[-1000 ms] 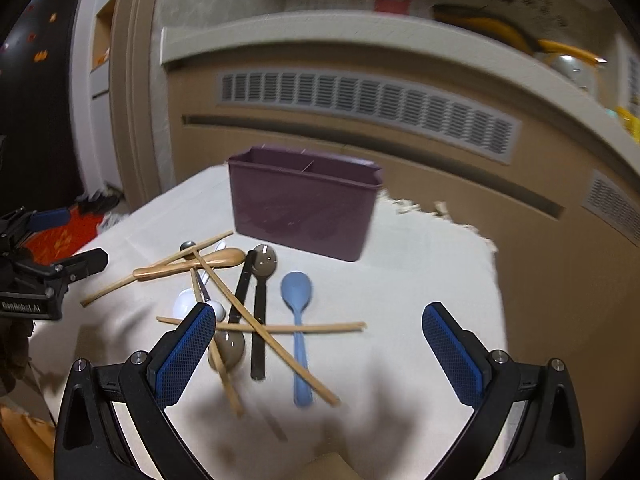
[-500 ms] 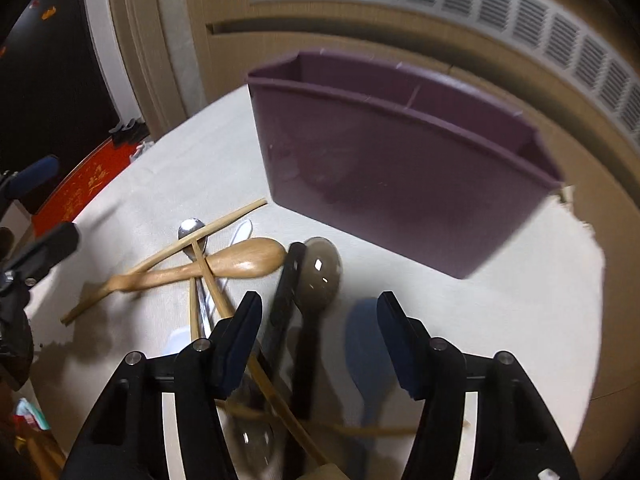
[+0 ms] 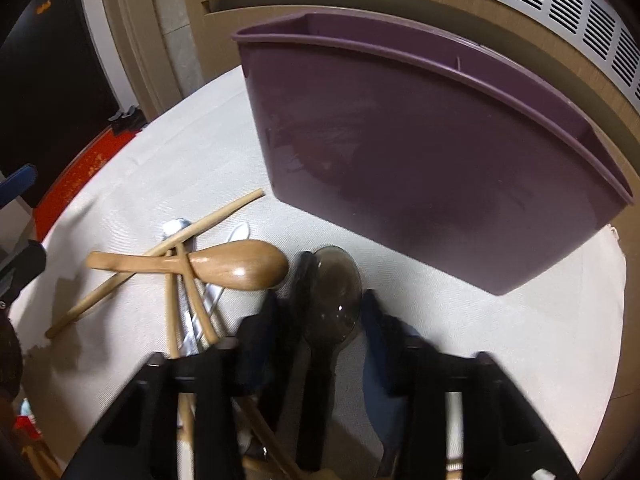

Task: Organize utensils
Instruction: 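Grasp the dark metal spoon by its handle with the right gripper, then grasp the wooden spoon with the left gripper while the right gripper holds the dark spoon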

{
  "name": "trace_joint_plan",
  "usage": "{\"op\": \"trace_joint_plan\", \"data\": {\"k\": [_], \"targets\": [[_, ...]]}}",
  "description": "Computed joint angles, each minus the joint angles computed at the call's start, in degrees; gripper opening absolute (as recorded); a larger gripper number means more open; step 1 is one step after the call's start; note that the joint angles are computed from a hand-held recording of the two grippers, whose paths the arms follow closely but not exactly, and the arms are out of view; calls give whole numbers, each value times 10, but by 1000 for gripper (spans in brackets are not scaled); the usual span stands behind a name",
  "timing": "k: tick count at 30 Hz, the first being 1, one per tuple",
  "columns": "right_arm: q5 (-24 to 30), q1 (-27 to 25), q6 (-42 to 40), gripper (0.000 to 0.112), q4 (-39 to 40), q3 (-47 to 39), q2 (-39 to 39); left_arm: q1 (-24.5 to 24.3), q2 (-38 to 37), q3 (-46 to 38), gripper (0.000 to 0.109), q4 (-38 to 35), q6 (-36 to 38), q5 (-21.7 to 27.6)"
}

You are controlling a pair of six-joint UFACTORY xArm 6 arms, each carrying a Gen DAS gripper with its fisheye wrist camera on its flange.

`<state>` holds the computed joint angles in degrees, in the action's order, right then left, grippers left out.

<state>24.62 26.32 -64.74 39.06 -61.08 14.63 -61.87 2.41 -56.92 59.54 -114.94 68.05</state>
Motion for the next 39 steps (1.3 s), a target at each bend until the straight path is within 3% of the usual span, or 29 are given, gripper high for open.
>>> {"op": "trace_joint_plan", "data": {"k": [12,15,17,19,21,22,24,25,29,34,39], "targets": [[26,-68,-199,29,193,74,-112,4,43,-65,103,-6,73,-14],[38,-85,-220,29,224,85,-135,18,45,-67,103,8,99,-68],[43,-98,-235,29,243,93,-149,48,41,-56,103,18,120,-153],[49,-107,-236,29,247,93,-153,70,49,-62,103,14,139,-193],[53,-113,-239,29,252,94,-155,97,68,-76,98,-19,197,-234],[57,-119,-241,29,253,103,-164,114,82,-87,82,-52,254,-258],[59,-121,-249,29,264,102,-162,126,108,-116,61,-99,327,-243],[63,-123,-247,29,265,101,-162,132,118,-127,58,-118,357,-241],[74,-128,-256,29,275,100,-160,152,143,-150,55,-174,463,-277],[82,-130,-266,29,282,102,-160,165,185,-198,50,-252,564,-257],[88,-132,-273,29,286,107,-168,185,179,-173,45,-306,526,-312]]}}
